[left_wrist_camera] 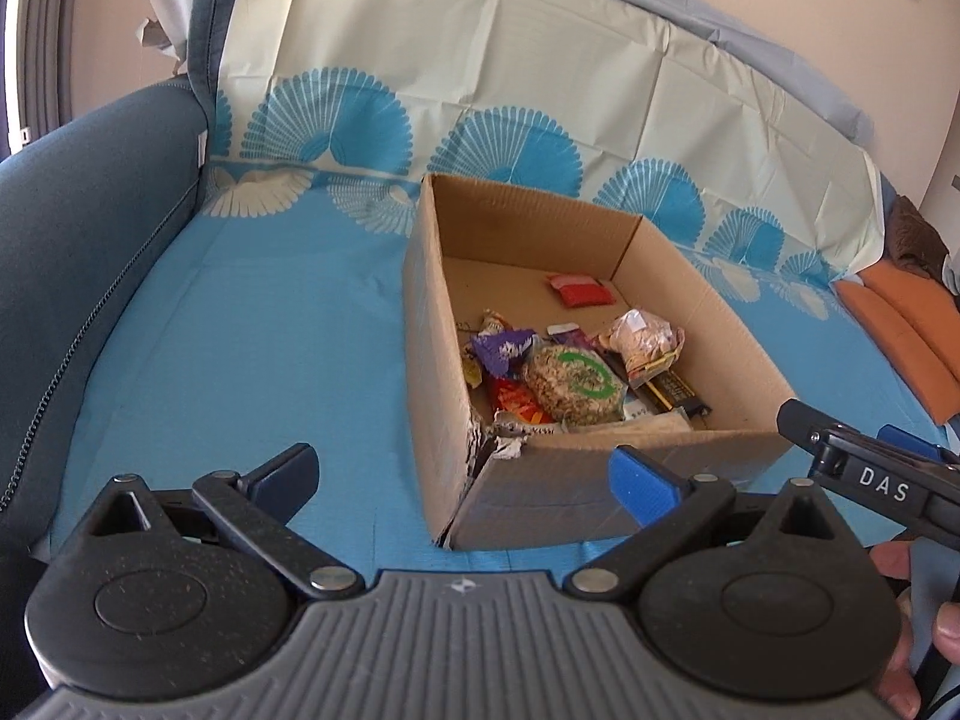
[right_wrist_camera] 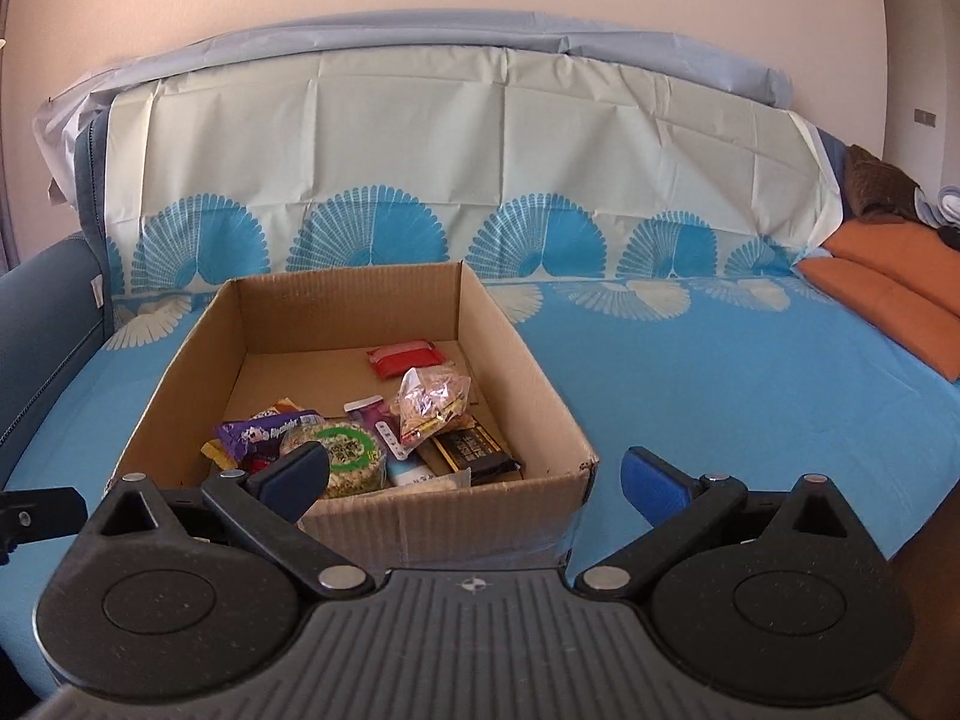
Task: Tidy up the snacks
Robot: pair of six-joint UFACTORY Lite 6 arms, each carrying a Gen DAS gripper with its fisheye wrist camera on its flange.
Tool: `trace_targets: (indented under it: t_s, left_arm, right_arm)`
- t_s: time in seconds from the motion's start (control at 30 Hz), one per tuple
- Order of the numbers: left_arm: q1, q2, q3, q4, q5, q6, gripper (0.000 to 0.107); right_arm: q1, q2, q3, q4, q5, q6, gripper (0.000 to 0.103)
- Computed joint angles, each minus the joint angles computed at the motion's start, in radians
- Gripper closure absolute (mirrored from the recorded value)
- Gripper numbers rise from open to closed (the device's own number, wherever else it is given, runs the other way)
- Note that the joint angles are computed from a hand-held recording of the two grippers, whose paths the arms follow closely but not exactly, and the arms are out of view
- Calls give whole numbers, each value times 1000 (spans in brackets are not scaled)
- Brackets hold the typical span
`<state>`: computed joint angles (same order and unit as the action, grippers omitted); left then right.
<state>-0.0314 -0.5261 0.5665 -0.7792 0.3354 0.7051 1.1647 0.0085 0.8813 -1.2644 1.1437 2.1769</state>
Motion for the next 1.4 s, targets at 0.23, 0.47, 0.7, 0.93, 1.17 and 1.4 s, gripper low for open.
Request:
trace_targets:
  t_s: [0.23, 0.47, 0.7, 0.93, 1.17, 1.4]
  left_arm:
    - [-62, 51, -16, 47, -92, -46, 4]
    - [-93, 121, 11, 70, -132, -86, 4]
    - [-115, 116, 1, 83, -164, -95, 4]
    - [-124, 102, 0, 95, -163, -120, 4]
    - [-141, 86, -2, 153, -164, -177, 4]
    - [-148, 76, -9, 195, -171, -218, 4]
  right_arm:
    - [-84, 27, -5, -10, -173, 68, 1]
    - [-94, 83, 70, -15, -173, -15, 1]
    - [-67, 145, 152, 9, -124, -117, 1]
    - [-62, 146, 165, 27, -108, -142, 1]
    - [-61, 135, 152, 21, -102, -116, 1]
    - [-65, 137, 151, 23, -109, -115, 1]
